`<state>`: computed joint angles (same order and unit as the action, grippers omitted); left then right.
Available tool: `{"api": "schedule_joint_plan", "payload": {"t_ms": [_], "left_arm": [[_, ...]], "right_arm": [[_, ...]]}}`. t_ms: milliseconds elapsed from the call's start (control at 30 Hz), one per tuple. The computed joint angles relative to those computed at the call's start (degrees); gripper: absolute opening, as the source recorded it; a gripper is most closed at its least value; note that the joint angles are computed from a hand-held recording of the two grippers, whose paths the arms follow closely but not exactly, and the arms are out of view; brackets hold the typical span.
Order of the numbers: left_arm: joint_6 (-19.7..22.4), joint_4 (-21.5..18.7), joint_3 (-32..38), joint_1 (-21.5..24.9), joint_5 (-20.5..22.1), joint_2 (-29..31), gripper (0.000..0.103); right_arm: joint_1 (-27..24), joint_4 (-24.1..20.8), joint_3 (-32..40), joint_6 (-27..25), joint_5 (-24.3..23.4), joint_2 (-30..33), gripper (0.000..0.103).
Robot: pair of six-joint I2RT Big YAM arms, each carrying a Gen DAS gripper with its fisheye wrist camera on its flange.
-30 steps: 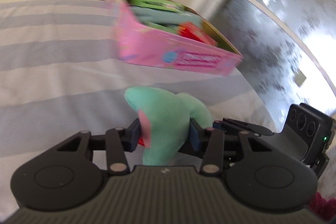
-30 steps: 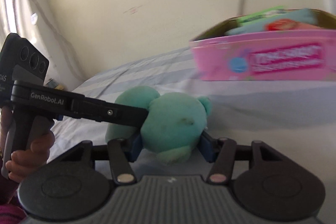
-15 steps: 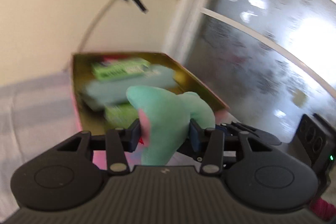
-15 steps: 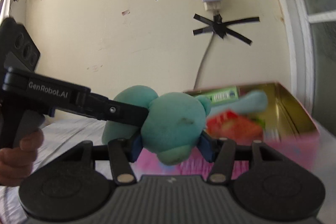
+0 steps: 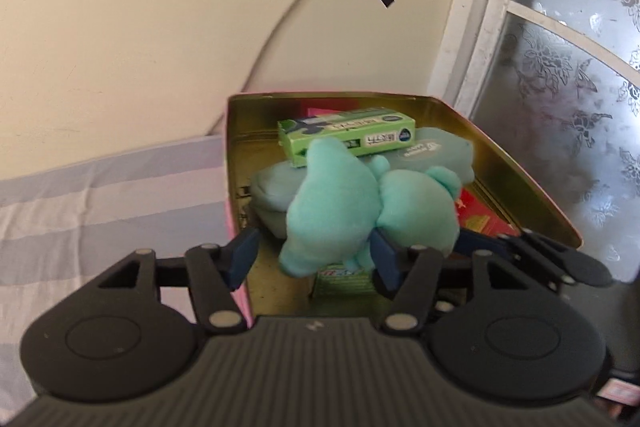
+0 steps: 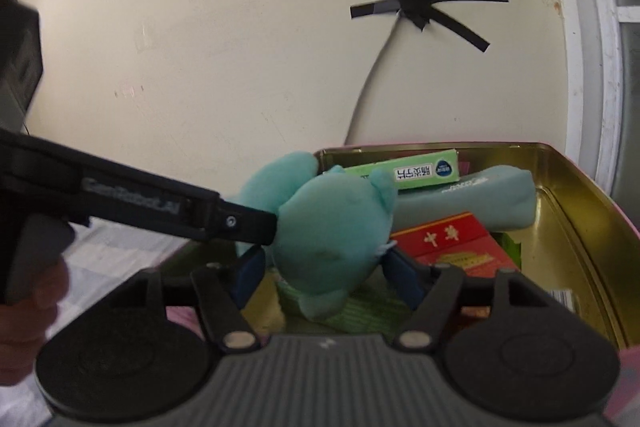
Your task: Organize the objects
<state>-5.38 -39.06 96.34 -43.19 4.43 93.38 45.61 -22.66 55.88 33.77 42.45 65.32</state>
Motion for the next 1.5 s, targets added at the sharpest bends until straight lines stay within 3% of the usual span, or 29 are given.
{"api": "schedule_joint_plan", "payload": {"t_ms": [167,267,433,600,867,1100,1200,1333,1400,1500], "left_arm": [[2.4,3.4,-4.8,-1.5,-5.1,-4.0,0.064],[3.8,5.9,-8.6,-2.8,-8.6,-7.2,0.067],[4.7,8.5,-14.3,-4.2,-11.6,-12.3,0.068],[3.2,8.0,-18.2,-4.7,-12.4,-16.3,0.069],[1.7,8.0,-24.5,-5.2,-13.1,-21.0,0.072],[0.3,7.2,-29.5,-4.6,-12.4,-24.4,0.072],[-0.8,6.9,-31.3,-4.1,-12.6,-25.9,0.073],[-1.8,7.6,-33.8,-3.4,-13.4,-28.3,0.091],[-1.6,8.3,-35.0,-3.2,-14.5,-29.5,0.094],[-1.7,8.3,-36.1,-2.8,-15.5,-30.8,0.098]], "right_arm": [[4.9,0.9,-1.6,2.0,8.1,-2.6,0.067],[8.0,-0.9,-1.7,5.2,13.1,-3.3,0.067],[13.9,-7.5,-0.7,12.7,20.6,-3.3,0.067],[18.6,-16.5,1.0,23.9,24.1,-2.6,0.067],[25.0,-33.3,4.6,43.3,25.2,1.6,0.067],[29.2,-43.6,7.4,56.8,24.2,5.3,0.068],[30.7,-47.4,8.6,61.9,24.4,6.3,0.075],[32.6,-52.8,10.9,67.9,25.5,8.0,0.084],[33.3,-55.6,12.4,70.9,26.2,9.3,0.095],[34.1,-57.4,14.1,73.5,26.3,10.8,0.100]]}}
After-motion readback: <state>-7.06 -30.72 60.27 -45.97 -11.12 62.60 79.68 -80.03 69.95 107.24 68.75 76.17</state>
